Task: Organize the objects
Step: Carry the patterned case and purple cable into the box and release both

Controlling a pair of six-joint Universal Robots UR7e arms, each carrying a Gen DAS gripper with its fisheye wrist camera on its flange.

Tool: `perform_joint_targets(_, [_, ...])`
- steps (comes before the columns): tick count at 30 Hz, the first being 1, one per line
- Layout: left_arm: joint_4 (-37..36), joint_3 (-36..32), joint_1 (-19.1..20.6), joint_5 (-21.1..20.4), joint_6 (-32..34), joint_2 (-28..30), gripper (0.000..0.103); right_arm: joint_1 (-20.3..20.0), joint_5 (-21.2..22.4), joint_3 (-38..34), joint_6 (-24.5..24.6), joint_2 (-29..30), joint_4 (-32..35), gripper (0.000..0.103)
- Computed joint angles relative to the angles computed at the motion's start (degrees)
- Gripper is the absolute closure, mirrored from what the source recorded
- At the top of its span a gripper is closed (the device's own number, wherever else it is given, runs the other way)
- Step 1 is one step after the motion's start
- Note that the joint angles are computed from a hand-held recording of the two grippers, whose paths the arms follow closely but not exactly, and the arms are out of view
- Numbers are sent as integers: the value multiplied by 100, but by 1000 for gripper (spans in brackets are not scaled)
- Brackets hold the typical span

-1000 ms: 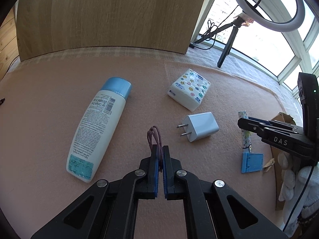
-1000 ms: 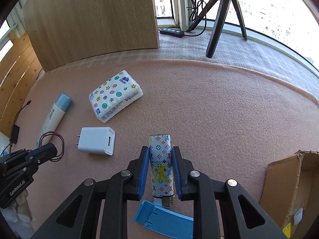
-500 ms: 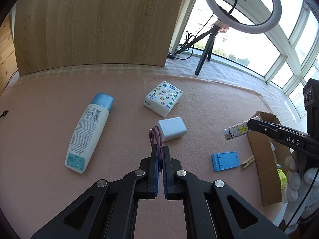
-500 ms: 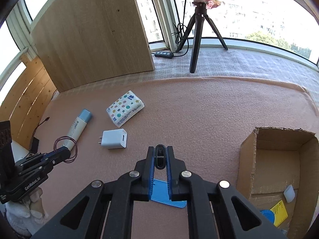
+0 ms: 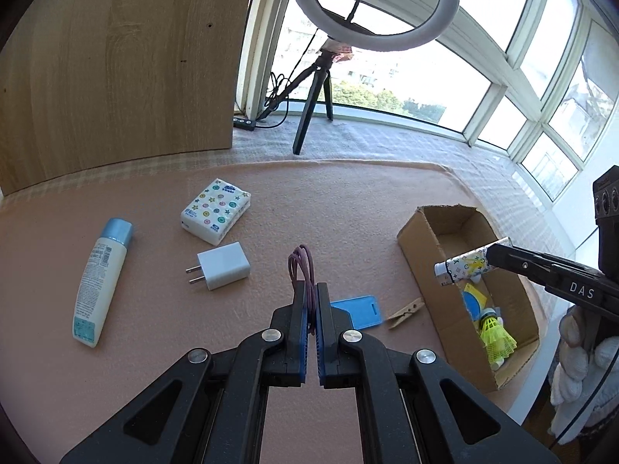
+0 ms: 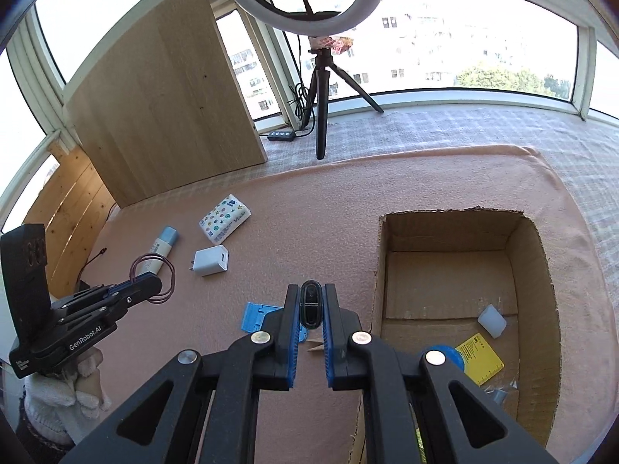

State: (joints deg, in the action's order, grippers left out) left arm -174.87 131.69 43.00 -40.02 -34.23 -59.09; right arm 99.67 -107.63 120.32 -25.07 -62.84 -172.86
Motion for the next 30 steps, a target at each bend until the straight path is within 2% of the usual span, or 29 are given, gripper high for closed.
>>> perform_joint_targets(8, [-112,-621,-178,-334,425,613,100,-273,-117,411,-52,-721,-159,93])
perform_joint_targets(20, [-9,-1642,-424,-1076,1038,1675,100,-756,-297,806,-79,-1384,-346,93])
perform_joint_targets(30, [312,-2210,-498,-1257,1184,2180,100,-1014,-240,959,-54,-1660,-265,93])
